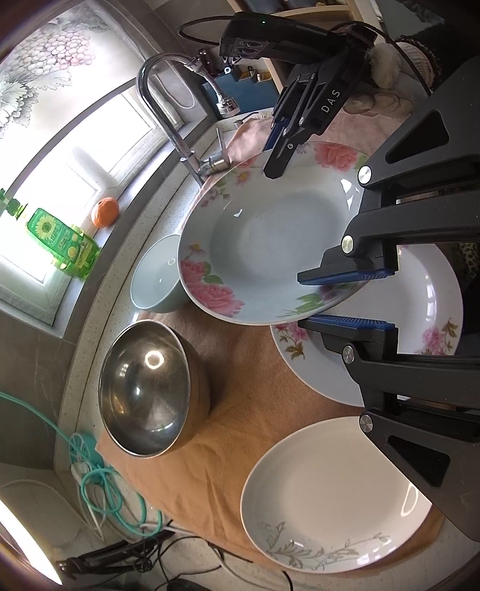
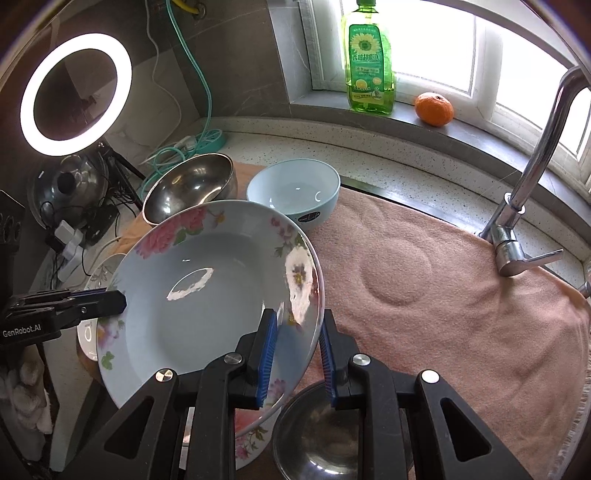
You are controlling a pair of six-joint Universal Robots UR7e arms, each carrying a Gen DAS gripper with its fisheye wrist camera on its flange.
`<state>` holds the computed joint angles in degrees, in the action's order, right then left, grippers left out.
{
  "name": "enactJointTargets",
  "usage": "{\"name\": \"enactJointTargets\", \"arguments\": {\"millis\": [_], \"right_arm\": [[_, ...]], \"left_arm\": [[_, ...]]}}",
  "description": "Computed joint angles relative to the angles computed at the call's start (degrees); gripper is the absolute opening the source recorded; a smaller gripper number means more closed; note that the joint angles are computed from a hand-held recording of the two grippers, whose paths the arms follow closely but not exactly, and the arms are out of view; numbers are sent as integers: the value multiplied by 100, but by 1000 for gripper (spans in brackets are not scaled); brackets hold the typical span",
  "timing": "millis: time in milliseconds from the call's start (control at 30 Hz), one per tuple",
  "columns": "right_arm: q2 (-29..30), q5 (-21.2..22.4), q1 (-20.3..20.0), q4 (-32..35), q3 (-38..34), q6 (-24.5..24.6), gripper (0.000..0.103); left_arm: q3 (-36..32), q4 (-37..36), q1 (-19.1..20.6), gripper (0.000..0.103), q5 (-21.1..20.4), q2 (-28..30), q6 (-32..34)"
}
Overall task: Organize plates and bowls
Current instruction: 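Carry the pink-rose plate over the pink-flower plate and lower it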
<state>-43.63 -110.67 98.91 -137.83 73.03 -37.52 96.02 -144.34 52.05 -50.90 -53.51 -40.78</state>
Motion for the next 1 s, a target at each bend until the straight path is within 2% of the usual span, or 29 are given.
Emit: {"name": "enactJointTargets", "arguments": {"millis": [233,567,1000], "right_arm": [[-186,-35,47,-334,481,168,21],[-298,-155,134,-928,1022,159,21],[-396,-188,98,-1267,1484,466,21]], "left_arm": [[234,35,6,14,-72,-211,71],[468,104,91,14,-156,-429,144],[607,239,175,14,-270,-542,288]]}}
